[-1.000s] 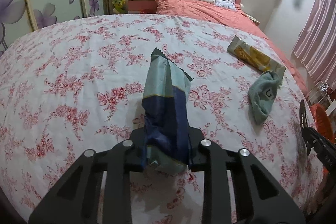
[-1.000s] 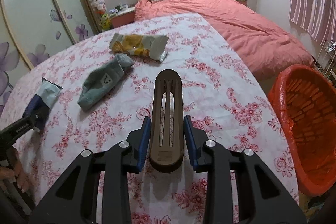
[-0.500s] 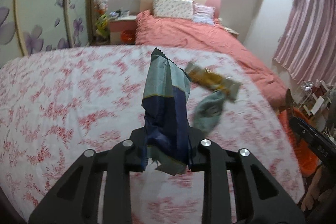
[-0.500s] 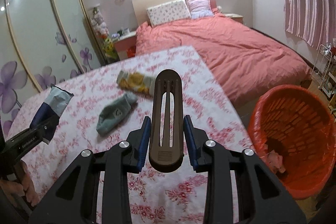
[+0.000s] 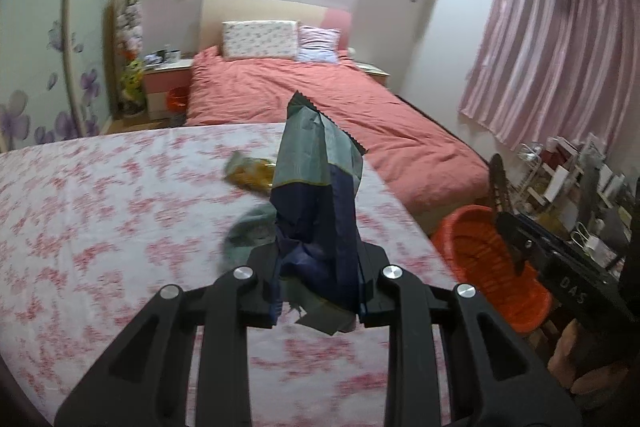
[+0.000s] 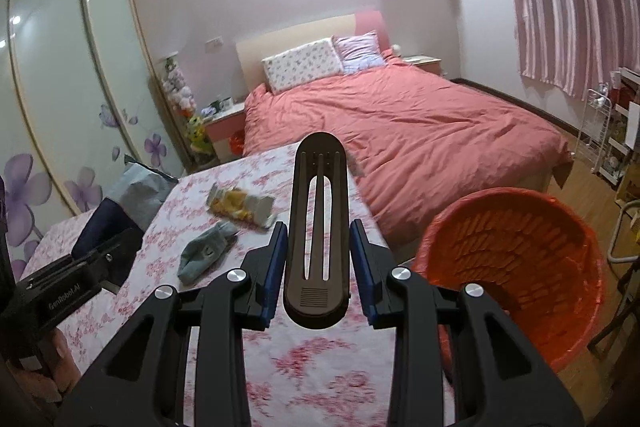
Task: Collect trash
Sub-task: 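Carry the pouch and hair clip over the orange basket and open both tools, then grasp the grey-green sock on the bed with the left tool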
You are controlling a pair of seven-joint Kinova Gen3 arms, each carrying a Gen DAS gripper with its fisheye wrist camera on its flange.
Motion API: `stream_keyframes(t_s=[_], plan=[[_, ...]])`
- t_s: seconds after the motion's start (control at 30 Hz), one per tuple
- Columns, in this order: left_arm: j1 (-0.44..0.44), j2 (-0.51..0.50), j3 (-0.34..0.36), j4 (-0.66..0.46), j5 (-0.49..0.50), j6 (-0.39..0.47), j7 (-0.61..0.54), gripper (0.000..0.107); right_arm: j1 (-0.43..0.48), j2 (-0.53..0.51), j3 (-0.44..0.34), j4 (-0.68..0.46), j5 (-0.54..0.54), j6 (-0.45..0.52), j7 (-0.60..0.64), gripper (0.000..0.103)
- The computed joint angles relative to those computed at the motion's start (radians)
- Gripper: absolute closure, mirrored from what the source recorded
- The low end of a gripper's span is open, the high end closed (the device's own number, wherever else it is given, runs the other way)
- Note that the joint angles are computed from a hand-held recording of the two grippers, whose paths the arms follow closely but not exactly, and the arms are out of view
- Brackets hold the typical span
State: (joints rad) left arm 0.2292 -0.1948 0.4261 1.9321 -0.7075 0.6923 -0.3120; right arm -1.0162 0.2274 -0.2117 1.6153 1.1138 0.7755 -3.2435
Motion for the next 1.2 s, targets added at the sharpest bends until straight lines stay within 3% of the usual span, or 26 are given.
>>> stream_keyframes(t_s=[0.13, 0.37, 0.53, 0.7, 0.83, 0.9, 0.93, 1.07, 1.2], plan=[[0.036, 0.066, 0.029, -0.048, -0.039, -0.02, 0.028, 0.081, 0.013, -0.034, 0.005, 0.047, 0.034, 0.014, -0.058, 0.07], [0.152, 0.2, 0.004, -0.145, -0.093, -0.084, 0.044, 0.081, 0.097, -0.097, -0.017, 0.145, 0.088, 0.025, -0.177, 0.07], [0.23, 0.315, -0.026, -0.235, -0.092, -0.137, -0.004, 0.08, 0.176, -0.127, -0.028, 0.206, 0.101, -0.013, -0.248, 0.07], [0.281, 0.443, -0.047, -0.341, -0.028, -0.151, -0.102, 0.078, 0.246, -0.142, -0.021, 0.254, 0.098, -0.083, -0.291, 0.07], [0.337, 0.521, -0.092, -0.406, -0.006, -0.107, -0.137, 0.06, 0.317, -0.135, -0.009, 0.275, 0.041, -0.187, -0.258, 0.069], [0.361, 0.538, -0.122, -0.417, 0.004, -0.086, -0.142, 0.055, 0.319, -0.126, -0.01, 0.272, 0.002, -0.175, -0.23, 0.064], [0.371, 0.541, -0.138, -0.415, 0.012, -0.074, -0.144, 0.051, 0.318, -0.123, -0.008, 0.277, -0.003, -0.175, -0.232, 0.057], [0.411, 0.521, -0.215, -0.385, 0.016, -0.041, -0.143, 0.031, 0.297, -0.125, -0.013, 0.296, 0.003, -0.153, -0.268, 0.048], [0.478, 0.482, -0.312, -0.328, -0.027, -0.001, -0.098, 0.025, 0.279, -0.118, -0.023, 0.281, -0.015, -0.107, -0.231, 0.045]])
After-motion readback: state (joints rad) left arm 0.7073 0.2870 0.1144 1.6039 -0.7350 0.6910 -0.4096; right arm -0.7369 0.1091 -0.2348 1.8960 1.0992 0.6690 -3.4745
